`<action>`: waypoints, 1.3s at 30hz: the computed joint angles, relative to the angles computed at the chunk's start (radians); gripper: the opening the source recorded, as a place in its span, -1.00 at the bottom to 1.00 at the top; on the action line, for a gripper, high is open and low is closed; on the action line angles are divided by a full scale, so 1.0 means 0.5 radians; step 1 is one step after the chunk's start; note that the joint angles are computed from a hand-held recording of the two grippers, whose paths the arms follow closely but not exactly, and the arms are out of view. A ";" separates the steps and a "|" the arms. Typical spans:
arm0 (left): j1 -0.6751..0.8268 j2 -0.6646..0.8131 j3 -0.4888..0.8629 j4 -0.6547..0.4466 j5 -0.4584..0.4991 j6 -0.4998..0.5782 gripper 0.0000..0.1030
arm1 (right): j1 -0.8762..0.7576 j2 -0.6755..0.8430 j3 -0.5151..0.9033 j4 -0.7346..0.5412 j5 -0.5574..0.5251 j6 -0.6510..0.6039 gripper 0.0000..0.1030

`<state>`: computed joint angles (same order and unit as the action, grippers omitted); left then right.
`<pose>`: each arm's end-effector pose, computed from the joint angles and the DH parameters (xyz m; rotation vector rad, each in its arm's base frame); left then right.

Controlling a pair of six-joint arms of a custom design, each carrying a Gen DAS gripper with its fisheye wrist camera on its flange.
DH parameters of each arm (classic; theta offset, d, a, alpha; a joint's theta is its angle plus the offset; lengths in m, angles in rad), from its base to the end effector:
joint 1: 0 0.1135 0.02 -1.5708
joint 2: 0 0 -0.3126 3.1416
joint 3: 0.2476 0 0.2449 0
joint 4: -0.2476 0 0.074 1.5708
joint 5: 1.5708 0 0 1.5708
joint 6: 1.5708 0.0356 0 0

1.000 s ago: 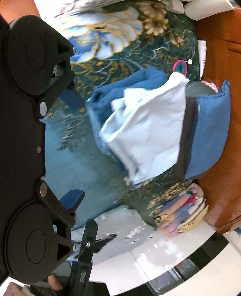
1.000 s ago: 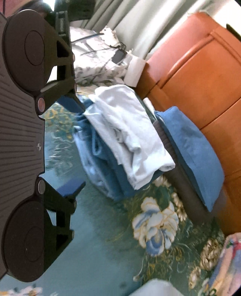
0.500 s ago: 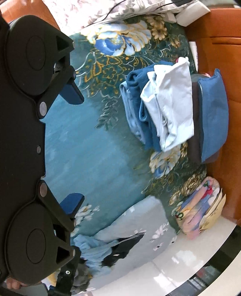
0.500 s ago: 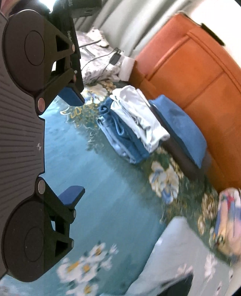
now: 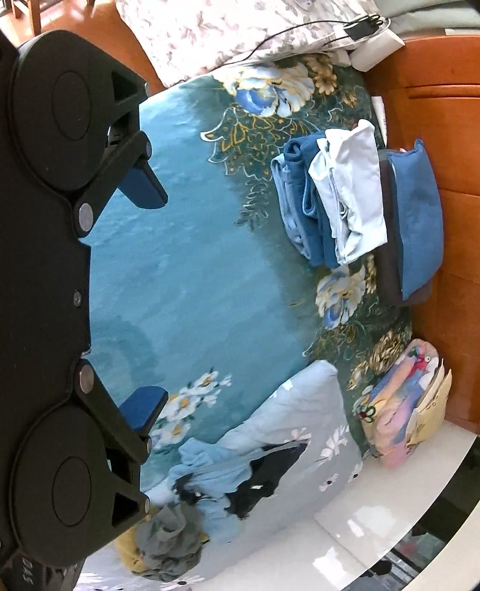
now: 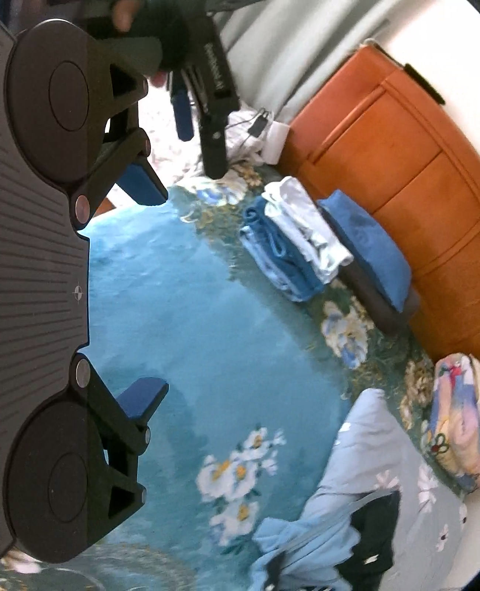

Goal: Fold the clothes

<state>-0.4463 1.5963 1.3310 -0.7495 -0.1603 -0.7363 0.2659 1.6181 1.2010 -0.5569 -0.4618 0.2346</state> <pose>0.3005 -0.1375 0.3290 -0.4318 2.5474 -0.2387 0.3197 0.1035 0.2969 -0.2259 2.5659 0.7809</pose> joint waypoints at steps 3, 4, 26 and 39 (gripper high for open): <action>-0.080 -0.003 0.068 -0.135 -0.081 -0.025 0.97 | 0.018 -0.141 -0.167 0.095 0.048 0.041 0.99; -0.108 -0.009 0.083 -0.166 -0.110 -0.032 0.97 | 0.029 -0.184 -0.215 0.120 0.081 0.051 0.99; -0.309 -0.060 0.347 -0.459 -0.516 -0.110 0.97 | 0.284 -0.450 -0.384 0.179 0.409 -0.073 0.99; -0.358 0.055 0.449 -0.673 -0.545 -0.172 0.97 | 0.277 -0.482 -0.385 0.110 0.468 -0.136 0.99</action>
<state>-0.6255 1.6237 1.5554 -1.0861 -0.4330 -0.8222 0.4045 1.3772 1.0087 -0.5019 -0.2279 0.1667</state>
